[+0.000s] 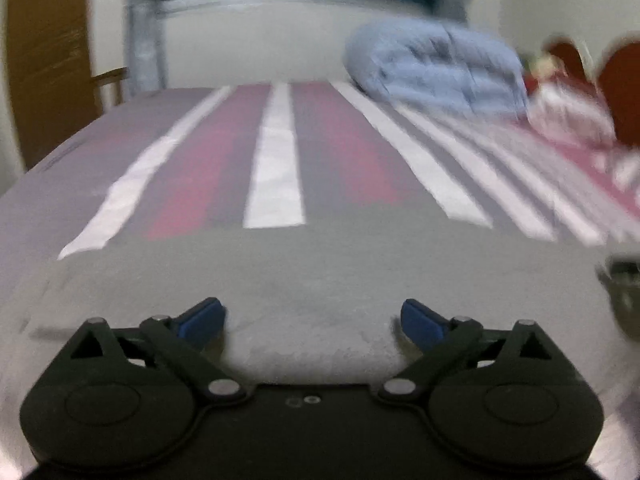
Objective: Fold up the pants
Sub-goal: 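Move both open grippers over the folded pants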
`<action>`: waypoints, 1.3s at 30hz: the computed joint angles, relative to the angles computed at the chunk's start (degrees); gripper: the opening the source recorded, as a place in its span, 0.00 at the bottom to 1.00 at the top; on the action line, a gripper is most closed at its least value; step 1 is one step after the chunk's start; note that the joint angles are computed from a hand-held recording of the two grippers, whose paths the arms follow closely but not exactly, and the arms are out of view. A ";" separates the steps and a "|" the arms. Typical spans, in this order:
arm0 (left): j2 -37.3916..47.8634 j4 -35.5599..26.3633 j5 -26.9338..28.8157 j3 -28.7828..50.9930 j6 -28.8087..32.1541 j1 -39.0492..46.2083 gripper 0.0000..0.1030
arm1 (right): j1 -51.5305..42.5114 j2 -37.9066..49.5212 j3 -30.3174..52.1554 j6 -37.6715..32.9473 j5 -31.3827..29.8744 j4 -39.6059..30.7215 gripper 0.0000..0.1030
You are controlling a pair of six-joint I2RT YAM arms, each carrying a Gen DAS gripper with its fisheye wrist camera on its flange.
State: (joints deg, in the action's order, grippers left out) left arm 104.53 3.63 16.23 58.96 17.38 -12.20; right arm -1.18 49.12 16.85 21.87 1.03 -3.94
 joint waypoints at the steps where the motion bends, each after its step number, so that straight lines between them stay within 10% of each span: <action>1: 2.19 -1.14 -2.78 2.19 0.62 -0.84 0.84 | 4.51 4.90 1.27 1.11 2.57 2.81 0.01; 7: 8.04 -3.96 -1.23 8.32 2.96 3.72 0.88 | 4.31 28.03 10.30 -1.22 1.90 10.09 0.00; 16: 4.49 -1.53 4.81 6.93 8.06 13.98 0.85 | -29.22 3.14 0.79 -17.38 -9.76 -1.19 0.01; 17: 3.76 0.86 5.03 5.42 7.74 14.27 0.88 | -33.97 1.17 0.18 -19.11 -13.15 -1.56 0.07; 20: 6.05 -2.76 2.79 7.68 7.76 13.48 0.90 | -39.08 5.53 1.10 -21.83 -14.70 -0.32 0.71; 39: 2.04 3.95 -1.18 0.23 9.85 12.61 0.90 | -56.95 9.95 3.10 -32.77 -22.30 -2.32 0.68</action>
